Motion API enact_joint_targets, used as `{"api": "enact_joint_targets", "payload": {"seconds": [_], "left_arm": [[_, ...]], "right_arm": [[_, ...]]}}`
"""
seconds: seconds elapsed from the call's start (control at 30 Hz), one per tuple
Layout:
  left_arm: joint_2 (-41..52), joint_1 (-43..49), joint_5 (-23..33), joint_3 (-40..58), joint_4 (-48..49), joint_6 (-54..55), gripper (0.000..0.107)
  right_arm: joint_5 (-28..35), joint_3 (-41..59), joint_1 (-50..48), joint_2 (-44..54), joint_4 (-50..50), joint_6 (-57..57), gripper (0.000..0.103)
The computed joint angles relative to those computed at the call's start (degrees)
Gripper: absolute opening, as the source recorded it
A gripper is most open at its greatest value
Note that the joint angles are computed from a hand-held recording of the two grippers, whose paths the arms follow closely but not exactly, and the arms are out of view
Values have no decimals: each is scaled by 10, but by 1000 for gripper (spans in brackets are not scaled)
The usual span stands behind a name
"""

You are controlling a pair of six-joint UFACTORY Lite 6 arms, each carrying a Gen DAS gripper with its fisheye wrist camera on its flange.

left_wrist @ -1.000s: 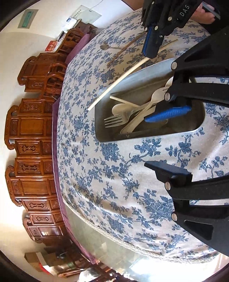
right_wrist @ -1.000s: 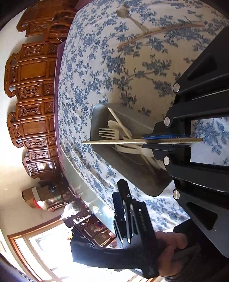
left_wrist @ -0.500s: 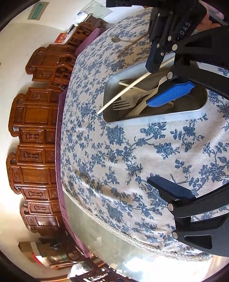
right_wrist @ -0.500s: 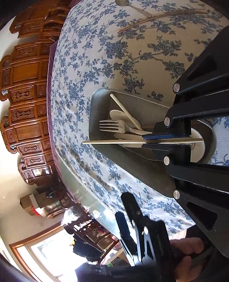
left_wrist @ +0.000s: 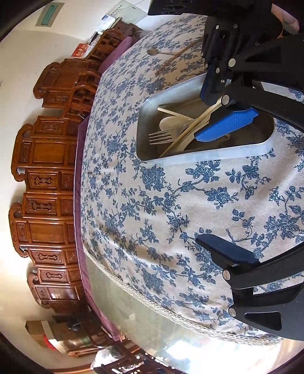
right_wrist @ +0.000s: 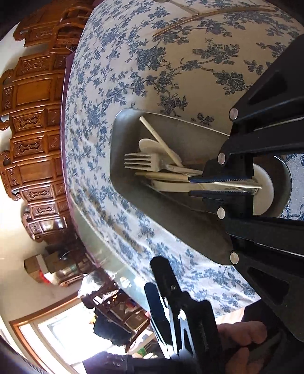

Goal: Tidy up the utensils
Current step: 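Lower the wooden chopstick into the grey tray and open the right tool, then grasp another wooden chopstick from the table with the right tool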

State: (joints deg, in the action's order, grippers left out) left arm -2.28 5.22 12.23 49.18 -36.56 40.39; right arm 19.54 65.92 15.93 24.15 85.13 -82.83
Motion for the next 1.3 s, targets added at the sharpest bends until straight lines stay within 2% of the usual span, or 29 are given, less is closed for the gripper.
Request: {"api": "enact_joint_targets", "payload": {"seconds": [0.2, 0.43, 0.6, 0.67, 0.73, 0.87, 0.93, 1.3], "left_arm": [[-9, -25, -7, -7, 24, -28, 78], [-14, -79, -17, -11, 58, -78, 78], [-14, -119, -26, -13, 90, -123, 78], [-11, -134, -30, -11, 114, -152, 78], [-8, -147, -33, -10, 131, -171, 78], [-5, -172, -39, -10, 188, -237, 78], [-4, -183, -40, -10, 219, -272, 78], [8, -238, -47, -5, 453, -518, 78]], "right_arm": [[8, -37, -40, -55, 23, -66, 9], [28, -34, -151, -92, -98, -27, 9], [12, -23, -228, -76, -158, -42, 9], [2, -21, -253, -62, -157, -67, 19], [-8, -10, -272, -37, -155, -81, 22], [-16, 10, -304, 12, -129, -119, 24], [-11, 25, -318, 37, -146, -101, 24], [11, 24, -323, 56, -158, -109, 24]]}}
